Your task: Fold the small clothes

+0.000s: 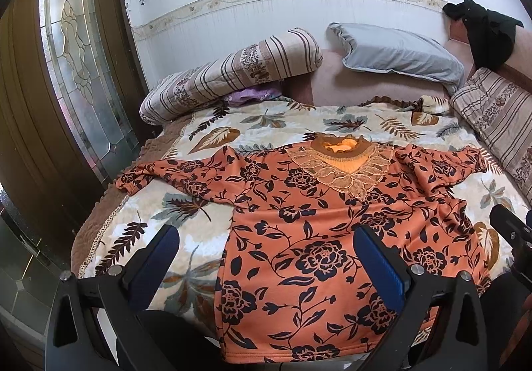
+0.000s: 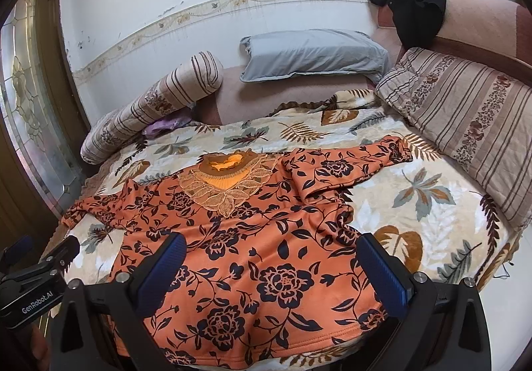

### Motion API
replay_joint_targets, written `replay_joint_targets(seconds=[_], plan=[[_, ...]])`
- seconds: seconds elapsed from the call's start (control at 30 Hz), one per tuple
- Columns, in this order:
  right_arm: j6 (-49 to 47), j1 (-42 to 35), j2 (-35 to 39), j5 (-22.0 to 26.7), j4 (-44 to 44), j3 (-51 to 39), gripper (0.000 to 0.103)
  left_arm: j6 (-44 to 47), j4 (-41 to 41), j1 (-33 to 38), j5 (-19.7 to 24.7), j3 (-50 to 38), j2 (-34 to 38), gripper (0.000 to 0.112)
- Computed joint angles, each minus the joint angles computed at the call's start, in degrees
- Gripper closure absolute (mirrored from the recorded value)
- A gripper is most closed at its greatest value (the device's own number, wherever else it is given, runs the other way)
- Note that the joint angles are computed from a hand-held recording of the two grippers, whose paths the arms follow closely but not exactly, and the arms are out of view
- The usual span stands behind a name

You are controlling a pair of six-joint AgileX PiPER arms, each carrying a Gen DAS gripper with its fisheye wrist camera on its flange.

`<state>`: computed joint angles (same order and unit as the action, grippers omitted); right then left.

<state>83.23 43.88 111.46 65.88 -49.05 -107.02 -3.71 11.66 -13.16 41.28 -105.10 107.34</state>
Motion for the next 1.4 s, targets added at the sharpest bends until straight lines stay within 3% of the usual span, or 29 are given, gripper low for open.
replay_joint_targets(seconds=[1.03,1.4], plan=[[-4.55,-2.93,4.82,-2.07,4.17,-5.25,0.000,-1.04,2.42,1.01,2.97,-6.88,6.32,0.009],[-8.70,-6.55,9.08,-2.08,5.94,-11.98,0.000,-1.84,4.93,2.53,7.02,-18.18,14.16,0.009]])
